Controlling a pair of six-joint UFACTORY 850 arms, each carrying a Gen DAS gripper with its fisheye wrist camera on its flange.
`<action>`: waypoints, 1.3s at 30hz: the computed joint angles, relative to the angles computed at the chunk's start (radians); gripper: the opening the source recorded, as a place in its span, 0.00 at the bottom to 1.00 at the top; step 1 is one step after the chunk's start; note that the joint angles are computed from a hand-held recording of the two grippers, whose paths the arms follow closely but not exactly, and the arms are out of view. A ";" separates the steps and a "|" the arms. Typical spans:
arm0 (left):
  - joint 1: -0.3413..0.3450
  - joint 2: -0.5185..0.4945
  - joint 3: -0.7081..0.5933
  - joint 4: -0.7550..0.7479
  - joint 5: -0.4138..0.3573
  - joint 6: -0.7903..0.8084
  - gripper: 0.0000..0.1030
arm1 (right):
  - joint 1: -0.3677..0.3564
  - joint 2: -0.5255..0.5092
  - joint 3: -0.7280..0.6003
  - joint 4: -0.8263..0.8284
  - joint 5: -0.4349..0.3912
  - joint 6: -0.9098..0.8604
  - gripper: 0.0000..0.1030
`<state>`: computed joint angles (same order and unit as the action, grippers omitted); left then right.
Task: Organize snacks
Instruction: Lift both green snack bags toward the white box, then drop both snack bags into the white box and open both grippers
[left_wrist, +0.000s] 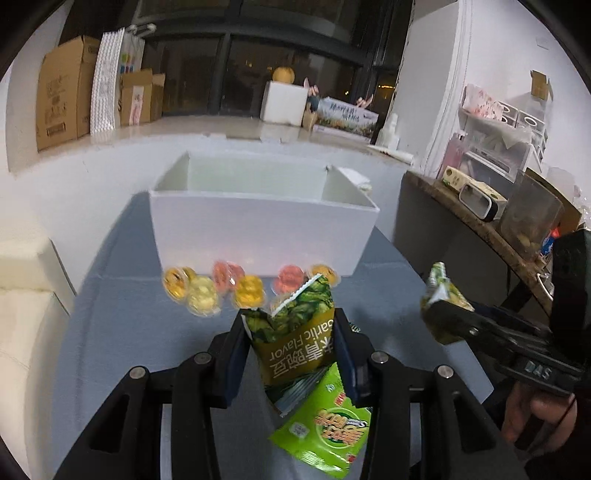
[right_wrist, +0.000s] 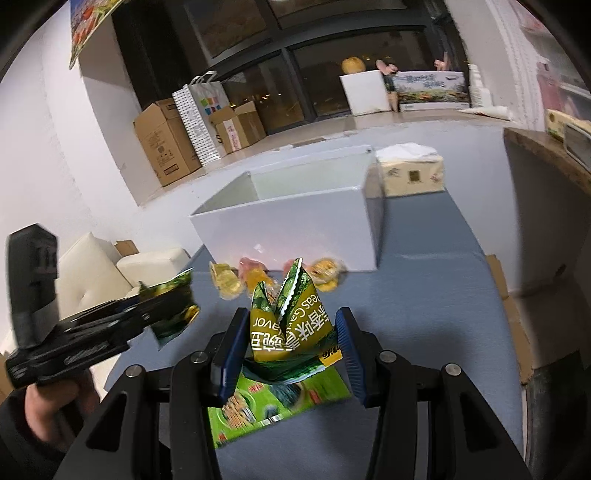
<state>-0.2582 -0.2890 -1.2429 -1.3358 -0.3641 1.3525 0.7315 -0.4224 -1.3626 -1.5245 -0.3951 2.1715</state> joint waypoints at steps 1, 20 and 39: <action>0.006 0.001 -0.008 -0.004 0.001 0.006 0.46 | -0.004 -0.008 -0.016 0.004 0.003 -0.014 0.50; 0.005 -0.606 -1.010 0.715 -0.139 -0.744 0.46 | -0.175 -0.426 -0.812 0.737 -0.139 -1.021 0.50; 0.012 -0.635 -1.015 0.790 -0.178 -0.784 1.00 | -0.181 -0.425 -0.783 0.713 -0.194 -0.977 1.00</action>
